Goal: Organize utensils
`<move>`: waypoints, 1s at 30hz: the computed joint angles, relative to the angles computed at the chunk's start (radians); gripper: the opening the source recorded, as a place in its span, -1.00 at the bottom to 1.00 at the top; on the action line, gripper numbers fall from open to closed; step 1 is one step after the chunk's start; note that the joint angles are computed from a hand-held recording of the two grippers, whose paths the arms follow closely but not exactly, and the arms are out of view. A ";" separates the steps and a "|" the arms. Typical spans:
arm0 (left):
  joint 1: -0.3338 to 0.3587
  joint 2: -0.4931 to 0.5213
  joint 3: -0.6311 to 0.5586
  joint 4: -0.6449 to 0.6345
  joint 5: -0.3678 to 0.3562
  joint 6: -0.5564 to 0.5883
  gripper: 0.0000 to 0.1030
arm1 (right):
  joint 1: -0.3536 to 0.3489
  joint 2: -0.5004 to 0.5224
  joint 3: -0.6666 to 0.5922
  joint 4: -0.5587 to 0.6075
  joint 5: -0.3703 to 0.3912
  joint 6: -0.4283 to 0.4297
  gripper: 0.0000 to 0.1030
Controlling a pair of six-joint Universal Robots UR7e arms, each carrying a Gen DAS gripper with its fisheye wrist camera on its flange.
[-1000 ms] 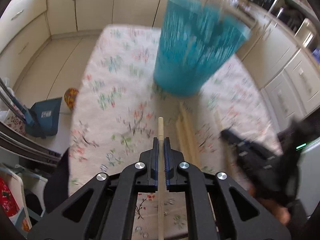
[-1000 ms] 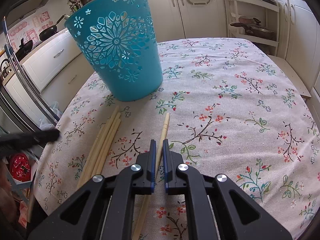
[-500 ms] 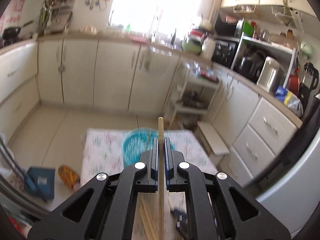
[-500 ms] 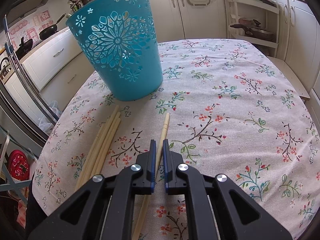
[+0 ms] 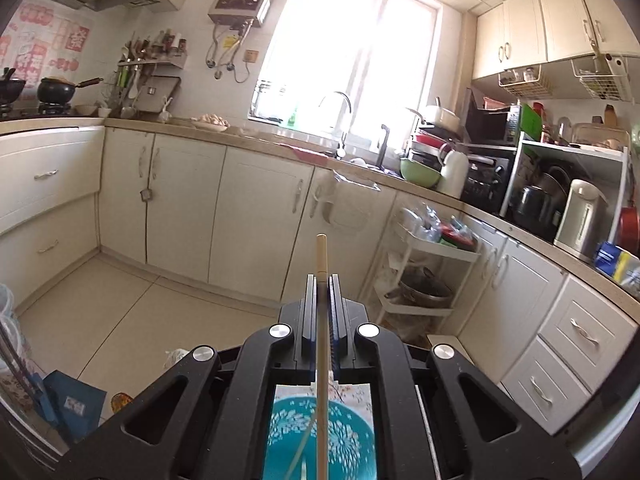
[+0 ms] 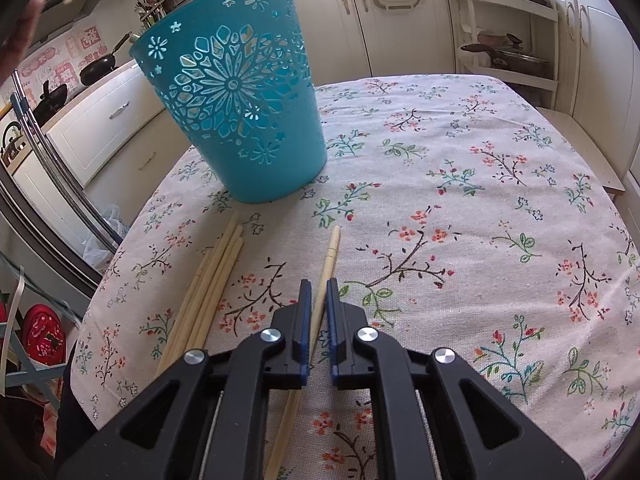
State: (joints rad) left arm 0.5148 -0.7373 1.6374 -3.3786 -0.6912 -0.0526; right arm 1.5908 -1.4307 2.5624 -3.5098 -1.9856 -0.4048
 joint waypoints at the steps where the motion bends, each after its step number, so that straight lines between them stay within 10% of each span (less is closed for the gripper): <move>1: 0.008 0.024 -0.024 -0.013 0.004 0.012 -0.90 | -0.001 -0.001 0.000 0.001 0.002 0.001 -0.84; 17: 0.039 0.074 0.013 0.143 0.046 -0.052 -0.87 | -0.006 -0.012 0.002 0.014 0.016 0.005 -0.83; 22: 0.007 -0.014 0.158 0.133 0.137 -0.132 0.15 | -0.013 -0.025 0.004 0.032 0.038 -0.002 -0.71; 30: -0.045 -0.218 0.488 0.273 0.279 -0.493 0.43 | 0.020 0.004 -0.004 0.016 -0.019 -0.008 -0.68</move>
